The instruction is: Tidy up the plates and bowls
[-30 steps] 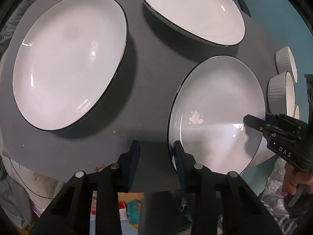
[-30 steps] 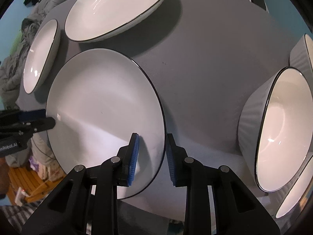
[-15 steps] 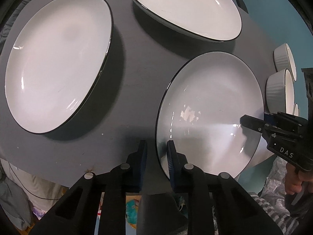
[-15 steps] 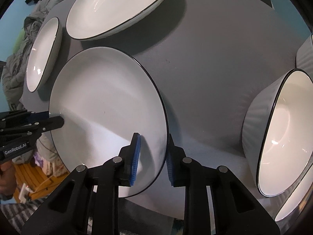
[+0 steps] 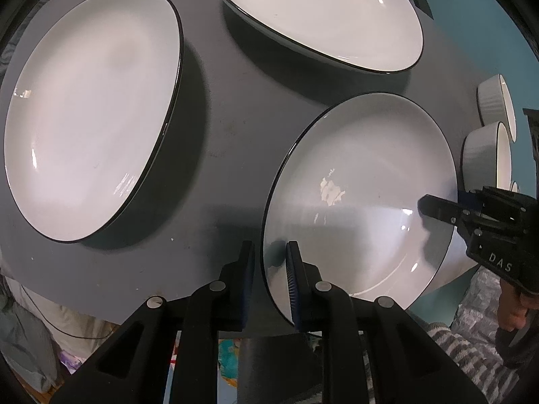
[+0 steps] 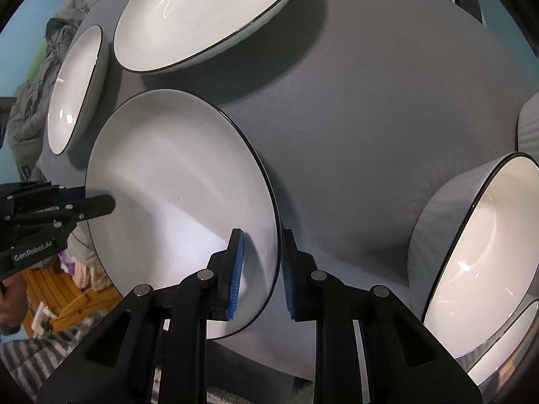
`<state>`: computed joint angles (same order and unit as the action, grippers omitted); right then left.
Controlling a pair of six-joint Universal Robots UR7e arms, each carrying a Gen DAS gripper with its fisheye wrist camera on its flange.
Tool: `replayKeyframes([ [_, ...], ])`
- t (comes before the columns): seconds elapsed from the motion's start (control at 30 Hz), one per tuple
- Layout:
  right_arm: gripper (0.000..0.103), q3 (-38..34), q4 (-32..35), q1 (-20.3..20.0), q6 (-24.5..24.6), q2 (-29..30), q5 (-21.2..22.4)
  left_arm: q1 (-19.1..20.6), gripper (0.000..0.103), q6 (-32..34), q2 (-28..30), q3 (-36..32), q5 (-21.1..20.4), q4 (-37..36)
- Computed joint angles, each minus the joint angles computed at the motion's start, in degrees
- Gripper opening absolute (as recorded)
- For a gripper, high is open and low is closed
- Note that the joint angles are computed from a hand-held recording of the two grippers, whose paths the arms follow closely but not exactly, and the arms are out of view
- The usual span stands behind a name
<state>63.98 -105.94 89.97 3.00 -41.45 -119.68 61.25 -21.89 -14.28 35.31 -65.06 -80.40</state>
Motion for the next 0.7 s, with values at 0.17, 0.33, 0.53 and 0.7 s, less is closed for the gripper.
replayKeyframes([
  [0.17, 0.019, 0.79, -1.1, -0.01, 0.07, -0.04, 0.81, -0.09, 0.015, -0.2, 0.38, -1.43, 0.24, 0.8],
  [0.33, 0.016, 1.81, -2.46, -0.38, 1.01, -0.72, 1.96, -0.04, 0.015, -1.01, 0.39, -2.42, 0.67, 1.17],
  [0.53, 0.015, 2.06, -2.86, 0.04, 1.46, -0.52, 0.68, 0.34, 0.014, -1.53, 1.01, -4.98, 0.68, 2.88],
  [0.7, 0.015, 2.31, -2.97, 0.26, 1.24, -0.41, 0.25, -0.11, 0.014, -1.91, -0.9, -0.36, 1.21, -0.25],
])
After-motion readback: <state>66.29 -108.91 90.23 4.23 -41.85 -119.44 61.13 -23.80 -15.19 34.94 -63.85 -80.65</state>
